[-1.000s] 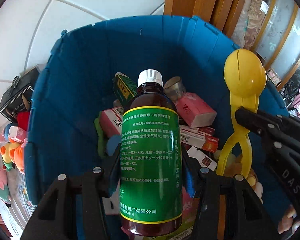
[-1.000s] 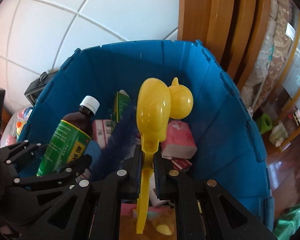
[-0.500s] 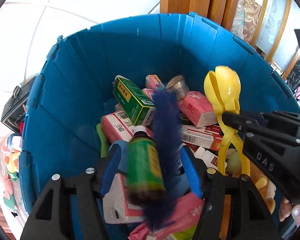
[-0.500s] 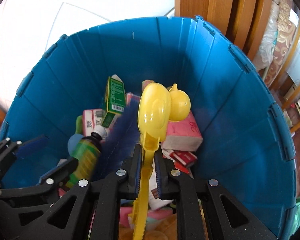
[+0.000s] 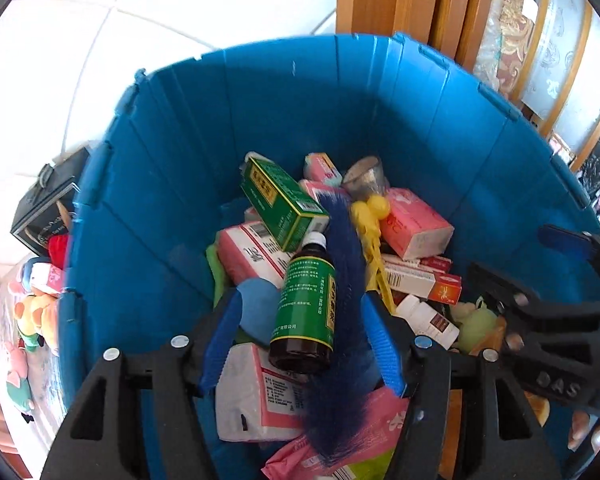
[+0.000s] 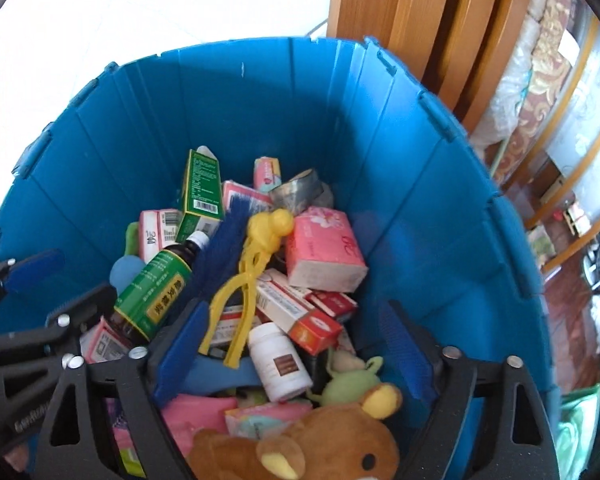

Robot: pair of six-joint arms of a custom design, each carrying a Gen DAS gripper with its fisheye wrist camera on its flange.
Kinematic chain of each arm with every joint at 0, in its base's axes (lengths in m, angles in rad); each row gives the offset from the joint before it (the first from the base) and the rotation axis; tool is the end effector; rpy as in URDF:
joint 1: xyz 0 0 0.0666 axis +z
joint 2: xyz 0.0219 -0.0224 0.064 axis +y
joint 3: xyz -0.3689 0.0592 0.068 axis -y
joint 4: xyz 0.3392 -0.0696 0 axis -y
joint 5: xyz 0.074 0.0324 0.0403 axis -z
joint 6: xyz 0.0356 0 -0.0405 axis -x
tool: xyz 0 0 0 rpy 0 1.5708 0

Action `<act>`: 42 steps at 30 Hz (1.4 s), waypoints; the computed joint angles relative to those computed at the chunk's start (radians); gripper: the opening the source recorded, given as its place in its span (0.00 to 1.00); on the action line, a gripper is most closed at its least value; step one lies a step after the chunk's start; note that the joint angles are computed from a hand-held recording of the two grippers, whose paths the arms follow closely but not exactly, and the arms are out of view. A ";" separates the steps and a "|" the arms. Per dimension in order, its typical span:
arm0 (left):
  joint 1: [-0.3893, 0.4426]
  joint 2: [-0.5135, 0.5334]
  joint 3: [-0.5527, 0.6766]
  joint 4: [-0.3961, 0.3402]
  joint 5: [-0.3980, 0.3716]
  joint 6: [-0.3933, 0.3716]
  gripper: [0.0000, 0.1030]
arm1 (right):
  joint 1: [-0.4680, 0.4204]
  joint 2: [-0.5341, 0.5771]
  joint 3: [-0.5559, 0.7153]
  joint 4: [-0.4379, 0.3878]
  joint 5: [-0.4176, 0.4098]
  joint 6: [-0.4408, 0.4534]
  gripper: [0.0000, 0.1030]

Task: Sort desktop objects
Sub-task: 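Open both grippers to drop the bottle and clamp into the bin, then withdraw both grippers from the bin back toward the medicine boxes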

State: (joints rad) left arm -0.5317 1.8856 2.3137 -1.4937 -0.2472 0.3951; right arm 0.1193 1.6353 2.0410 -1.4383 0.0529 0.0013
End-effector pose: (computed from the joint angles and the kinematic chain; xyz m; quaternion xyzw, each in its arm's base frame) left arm 0.4884 -0.2776 0.5061 0.0348 0.9607 -0.0041 0.2752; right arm 0.4780 0.0550 0.5341 -0.0511 0.9623 -0.0098 0.2668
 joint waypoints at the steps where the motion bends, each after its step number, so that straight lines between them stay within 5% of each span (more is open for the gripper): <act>1: -0.002 -0.012 -0.009 0.011 -0.005 0.000 0.59 | 0.000 -0.013 -0.006 0.004 0.003 0.005 0.93; 3: -0.008 -0.038 -0.025 0.026 -0.019 -0.007 0.59 | 0.003 -0.045 -0.024 0.016 0.015 0.015 1.00; 9: -0.029 -0.115 -0.052 0.011 -0.066 -0.042 0.59 | -0.001 -0.125 -0.044 0.023 -0.011 0.045 1.00; 16: 0.005 -0.298 -0.237 0.066 0.018 -0.018 0.59 | 0.021 -0.211 -0.065 0.017 -0.073 0.037 1.00; 27: 0.093 -0.636 -0.622 0.229 -0.060 -0.050 0.59 | 0.213 -0.273 -0.078 0.023 -0.035 -0.056 1.00; 33: 0.308 -0.810 -0.794 0.236 0.028 -0.131 0.59 | 0.375 -0.284 -0.076 0.054 0.028 -0.141 1.00; 42: 0.874 -0.949 -0.983 0.248 0.273 -0.428 0.59 | 0.642 -0.242 -0.088 0.164 0.171 -0.300 1.00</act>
State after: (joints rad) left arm 0.3420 0.9367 1.3302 -1.2454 0.0258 -0.0327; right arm 0.7617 1.3932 1.9529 -1.2739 0.2244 -0.2987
